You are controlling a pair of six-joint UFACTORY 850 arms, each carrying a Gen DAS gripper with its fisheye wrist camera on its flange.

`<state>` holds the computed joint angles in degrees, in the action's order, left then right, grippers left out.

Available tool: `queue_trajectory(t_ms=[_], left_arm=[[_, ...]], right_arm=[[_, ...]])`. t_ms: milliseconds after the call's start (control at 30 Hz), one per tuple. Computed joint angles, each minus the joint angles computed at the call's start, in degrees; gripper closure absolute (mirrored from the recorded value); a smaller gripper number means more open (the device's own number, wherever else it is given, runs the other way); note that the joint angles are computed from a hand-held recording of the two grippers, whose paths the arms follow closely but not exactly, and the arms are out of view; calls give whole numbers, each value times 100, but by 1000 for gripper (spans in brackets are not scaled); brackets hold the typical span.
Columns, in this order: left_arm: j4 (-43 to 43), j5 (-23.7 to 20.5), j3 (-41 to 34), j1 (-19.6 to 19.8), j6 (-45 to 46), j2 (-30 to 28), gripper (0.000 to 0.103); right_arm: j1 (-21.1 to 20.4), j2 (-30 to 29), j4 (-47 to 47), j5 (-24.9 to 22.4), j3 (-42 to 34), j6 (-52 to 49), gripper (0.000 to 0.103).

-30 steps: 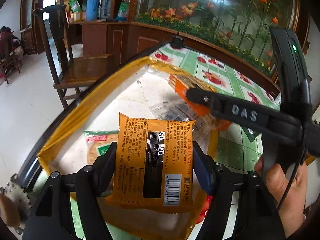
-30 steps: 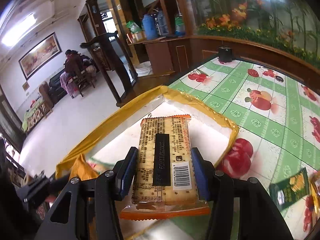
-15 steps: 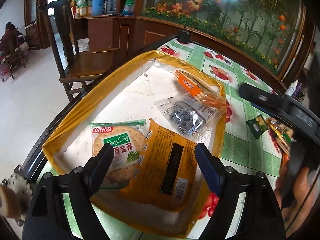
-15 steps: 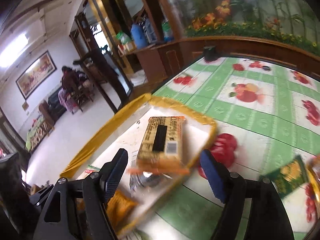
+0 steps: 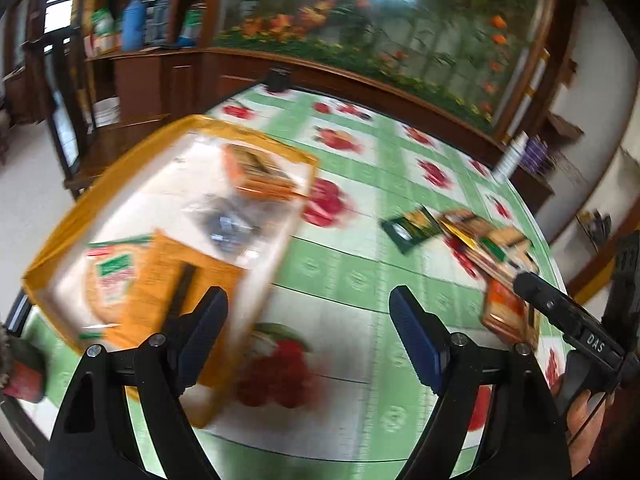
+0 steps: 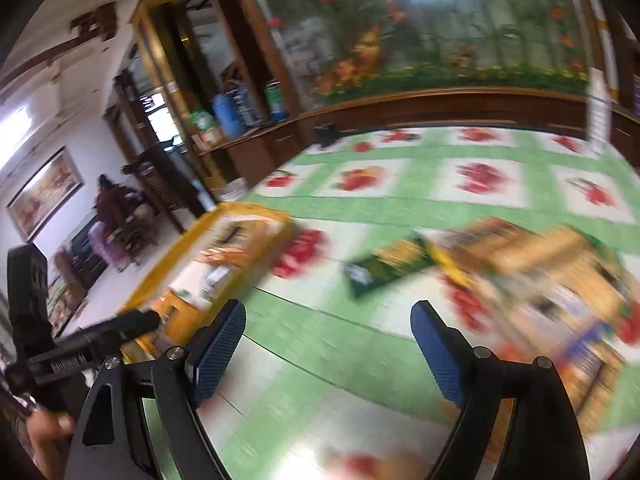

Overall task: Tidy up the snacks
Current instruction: 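Move both grippers back to the remaining snack pile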

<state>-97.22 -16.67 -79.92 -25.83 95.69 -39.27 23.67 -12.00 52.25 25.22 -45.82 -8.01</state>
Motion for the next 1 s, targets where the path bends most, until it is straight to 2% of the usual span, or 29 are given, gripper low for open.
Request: queue_trajectory(t_ms=[133,233,400,533,800,1000], left_arm=[[841,34,-165,-264,-685,-133,20],[1283,105,-302,-445,-924,-230,20],[2417,312,-649,-670,-1629,-443,20],[3434,302,-983,-759,-2539,-641,20],[3775,-554,-1332,-983,-2713,-892,20],[4037,-953,-1550,-1282,-2531,-1034,20]], right_arm=[[5,564,772,170,796,-199,14],[-38,850,994,213,1210,-123,14],[-51,1161,1324,315,1630,-252,14],[-40,1235,1939,383,1736,-834,14],[-216,1291,1945,324,1813,-946,14],[-343,1134,2407,125,1637,-1513,14]])
